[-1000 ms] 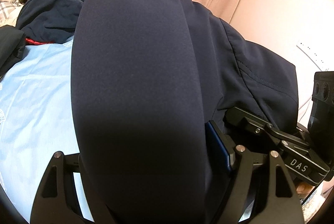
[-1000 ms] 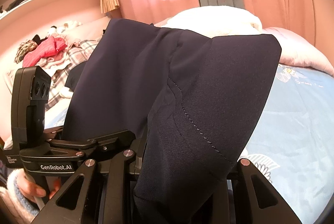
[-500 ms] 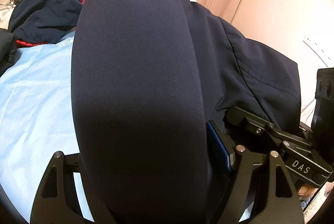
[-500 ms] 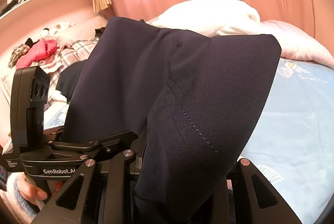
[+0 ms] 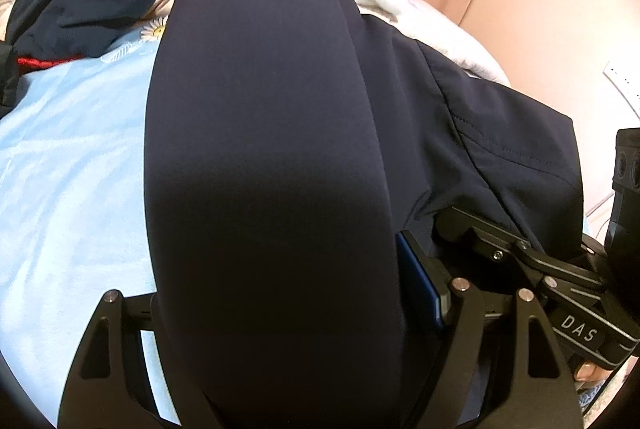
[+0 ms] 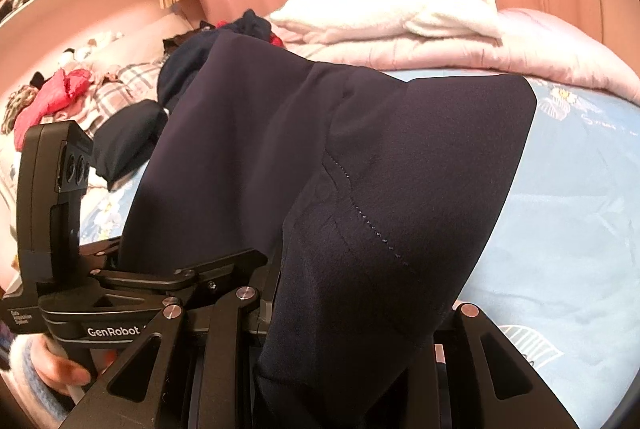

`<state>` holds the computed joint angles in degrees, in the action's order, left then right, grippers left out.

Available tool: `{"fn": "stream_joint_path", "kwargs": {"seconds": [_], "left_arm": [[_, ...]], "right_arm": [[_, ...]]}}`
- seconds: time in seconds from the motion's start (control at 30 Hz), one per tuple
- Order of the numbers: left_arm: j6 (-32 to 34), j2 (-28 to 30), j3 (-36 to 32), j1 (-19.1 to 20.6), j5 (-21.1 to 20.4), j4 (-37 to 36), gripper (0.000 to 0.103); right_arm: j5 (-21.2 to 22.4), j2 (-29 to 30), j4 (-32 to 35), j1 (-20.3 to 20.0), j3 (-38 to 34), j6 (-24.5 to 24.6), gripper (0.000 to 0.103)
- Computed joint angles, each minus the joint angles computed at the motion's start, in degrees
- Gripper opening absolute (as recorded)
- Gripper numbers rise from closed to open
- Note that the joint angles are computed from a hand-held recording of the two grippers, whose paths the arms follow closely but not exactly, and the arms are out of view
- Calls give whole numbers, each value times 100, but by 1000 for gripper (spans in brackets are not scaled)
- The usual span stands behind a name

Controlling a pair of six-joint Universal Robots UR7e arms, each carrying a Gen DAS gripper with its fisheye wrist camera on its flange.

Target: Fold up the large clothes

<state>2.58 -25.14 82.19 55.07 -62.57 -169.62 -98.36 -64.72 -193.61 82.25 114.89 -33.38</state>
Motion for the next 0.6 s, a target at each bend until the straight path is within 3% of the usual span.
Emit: {"fn": "stream_joint_path", "kwargs": {"seconds": [0.23,0.6], "left_arm": [[-303,-1,105,-95,38,144,79],[-621,-57,346,-221,45,213,81]], "right_arm": [[-205,54,325,111,-208,228,32],[-177,22,465,28,-223,349,38]]}}
